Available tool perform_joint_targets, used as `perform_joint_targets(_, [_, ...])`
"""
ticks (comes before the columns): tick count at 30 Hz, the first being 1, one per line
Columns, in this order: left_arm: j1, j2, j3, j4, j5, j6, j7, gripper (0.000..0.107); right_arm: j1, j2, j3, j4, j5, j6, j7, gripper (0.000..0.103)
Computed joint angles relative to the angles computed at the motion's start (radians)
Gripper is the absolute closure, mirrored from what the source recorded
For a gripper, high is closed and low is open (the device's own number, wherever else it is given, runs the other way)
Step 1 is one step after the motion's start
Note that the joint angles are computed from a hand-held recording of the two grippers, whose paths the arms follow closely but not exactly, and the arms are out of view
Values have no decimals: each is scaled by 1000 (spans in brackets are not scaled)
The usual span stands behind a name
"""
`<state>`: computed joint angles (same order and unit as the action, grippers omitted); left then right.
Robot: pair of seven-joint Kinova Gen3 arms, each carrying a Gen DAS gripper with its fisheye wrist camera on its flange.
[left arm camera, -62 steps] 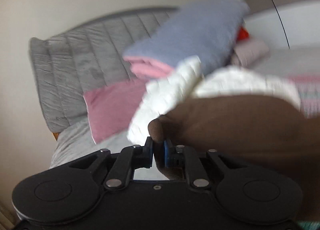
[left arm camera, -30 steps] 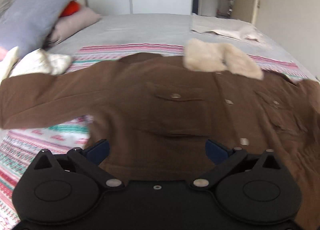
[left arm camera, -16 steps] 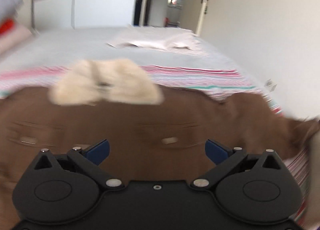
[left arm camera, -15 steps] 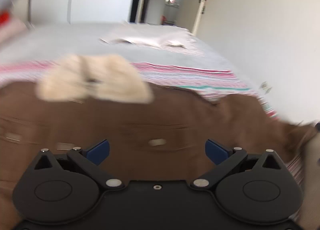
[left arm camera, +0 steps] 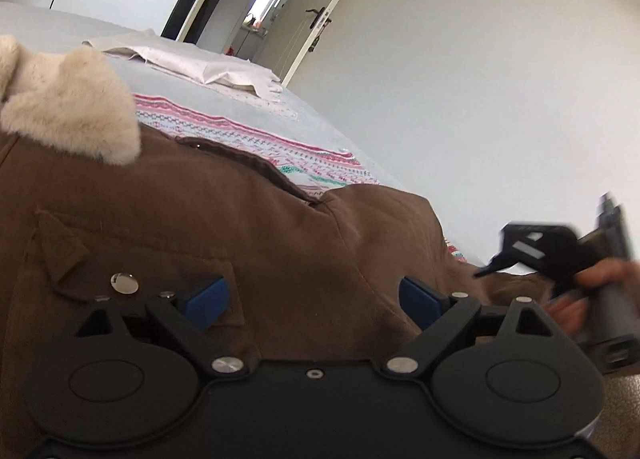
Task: Fold large clothes
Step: 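Grasp the jacket sleeve beside the white fleece blanket with the right tool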
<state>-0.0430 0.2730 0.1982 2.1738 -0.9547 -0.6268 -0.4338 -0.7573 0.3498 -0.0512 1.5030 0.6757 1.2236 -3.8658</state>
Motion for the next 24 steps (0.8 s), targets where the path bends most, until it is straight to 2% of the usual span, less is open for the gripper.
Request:
perform_joint_targets(2, [-16,6,19,-1,18,-6,-11,24,-58,73,49,-62,41,81,19,8])
perform_joint_targets(3, [-19,10,21,5,39,-20,-22,29,-71,107,58,-101,52,122,54,12])
perform_joint_targets(4, [-4,20,12,8,77,-30,-44,40,-75,137,49,-131,81,163,79,28])
perform_joint_targets(5, [25,13,-16,15,118,-24,-60,57,-96,161,55,-145,121,196,89,40])
perform_joint_targets(6, [67,4,-62,21,158,-17,-82,68,-136,172,78,-145,162,214,85,78])
perform_joint_targets(7, [98,6,-97,26,199,-26,-90,78,-182,169,112,-141,202,215,86,103])
perform_joint_targets(10, [100,17,-134,46,223,-101,-42,82,-321,166,205,-156,325,278,143,103])
perform_joint_targets(11, [83,21,-127,43,199,-119,-11,82,-368,169,238,-164,365,318,165,103])
perform_joint_targets(13, [1,37,-57,28,118,-155,58,82,-450,135,266,-125,442,387,162,103])
perform_joint_targets(15, [-69,54,30,14,36,-169,97,82,-467,44,221,-52,465,395,98,103])
perform_joint_targets(16, [-79,56,56,5,-4,-153,104,82,-448,-2,176,-27,453,375,76,103])
perform_joint_targets(18, [-45,43,56,-18,-79,-81,109,82,-390,-95,83,26,401,310,81,99])
perform_joint_targets(20, [22,17,9,-25,-98,-26,102,78,-330,-149,6,48,351,284,138,81])
perform_joint_targets(21, [30,12,4,-22,-87,-24,96,78,-299,-157,-27,41,332,295,169,46])
perform_joint_targets(22, [19,13,7,-18,-91,-36,102,78,-254,-164,-73,34,323,309,209,22])
perform_joint_targets(24, [12,9,7,-20,-118,-31,137,69,-161,-163,-141,7,292,307,291,22])
